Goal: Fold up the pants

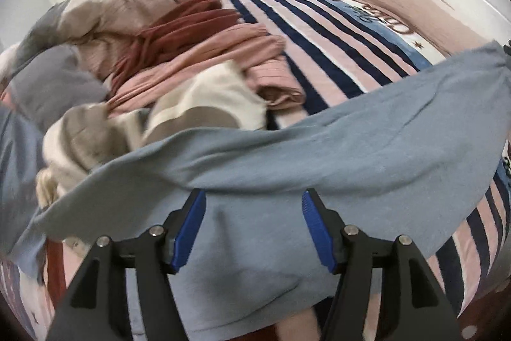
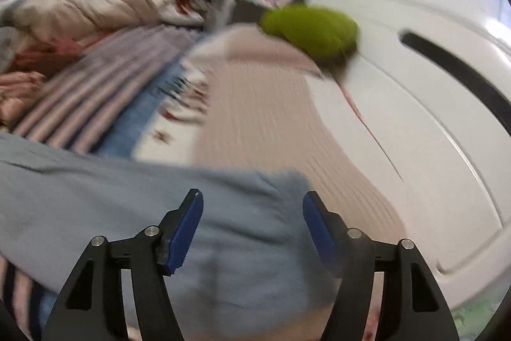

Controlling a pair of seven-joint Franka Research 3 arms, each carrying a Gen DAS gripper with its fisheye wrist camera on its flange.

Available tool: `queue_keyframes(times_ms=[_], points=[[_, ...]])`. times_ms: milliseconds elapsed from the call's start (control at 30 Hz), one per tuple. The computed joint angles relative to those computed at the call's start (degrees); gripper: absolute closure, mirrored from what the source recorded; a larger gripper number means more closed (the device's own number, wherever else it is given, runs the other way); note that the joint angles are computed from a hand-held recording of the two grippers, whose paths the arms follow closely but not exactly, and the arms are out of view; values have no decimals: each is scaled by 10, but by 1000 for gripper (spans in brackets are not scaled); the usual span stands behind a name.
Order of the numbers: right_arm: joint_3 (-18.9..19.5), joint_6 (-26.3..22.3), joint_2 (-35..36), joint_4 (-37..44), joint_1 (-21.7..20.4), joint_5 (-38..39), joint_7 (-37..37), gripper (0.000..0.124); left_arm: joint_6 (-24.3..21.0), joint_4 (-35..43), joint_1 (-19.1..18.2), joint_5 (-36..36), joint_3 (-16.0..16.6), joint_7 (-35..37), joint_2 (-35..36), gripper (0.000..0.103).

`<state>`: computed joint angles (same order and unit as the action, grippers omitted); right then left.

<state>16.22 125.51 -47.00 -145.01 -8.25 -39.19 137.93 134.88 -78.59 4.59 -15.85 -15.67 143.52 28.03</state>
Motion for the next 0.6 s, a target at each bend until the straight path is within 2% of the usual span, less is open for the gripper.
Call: queue_keyframes(times_ms=[67, 133, 167, 200, 267, 333, 367, 400, 500, 533, 567, 600], points=[[-22, 83, 37, 7, 26, 20, -5, 63, -11, 9, 12, -22, -6, -1, 5, 44], [-60, 190, 116, 25, 68, 78, -45, 75, -15, 11, 20, -44, -12, 0, 8, 44], [-68, 219, 145, 34, 78, 102, -65, 91, -12, 8, 23, -56, -17, 4, 8, 44], [-81, 253, 187, 50, 98, 136, -98, 95, -7, 5, 25, -67, -21, 10, 8, 44], [-106, 296, 276, 96, 145, 205, -192, 95, -1, 4, 26, -89, -31, 25, 8, 44], [-118, 297, 336, 137, 172, 258, -284, 94, -20, 25, 20, -93, -36, 38, 20, 44], [-115, 280, 373, 168, 176, 304, -358, 92, -25, 33, 15, -92, -38, 49, 25, 44], [-132, 266, 391, 183, 197, 323, -393, 92, -35, 46, 8, -85, -37, 53, 32, 44], [-136, 212, 459, 246, 199, 348, -482, 89, -106, 106, -11, -65, -43, 80, 69, 44], [-137, 206, 467, 253, 200, 355, -502, 84, -126, 125, -21, -56, -43, 86, 81, 44], [-139, 194, 479, 265, 200, 374, -536, 68, -147, 147, -33, -46, -42, 88, 97, 44], [-141, 186, 486, 273, 200, 379, -547, 58, -159, 161, -43, -39, -41, 89, 107, 44]])
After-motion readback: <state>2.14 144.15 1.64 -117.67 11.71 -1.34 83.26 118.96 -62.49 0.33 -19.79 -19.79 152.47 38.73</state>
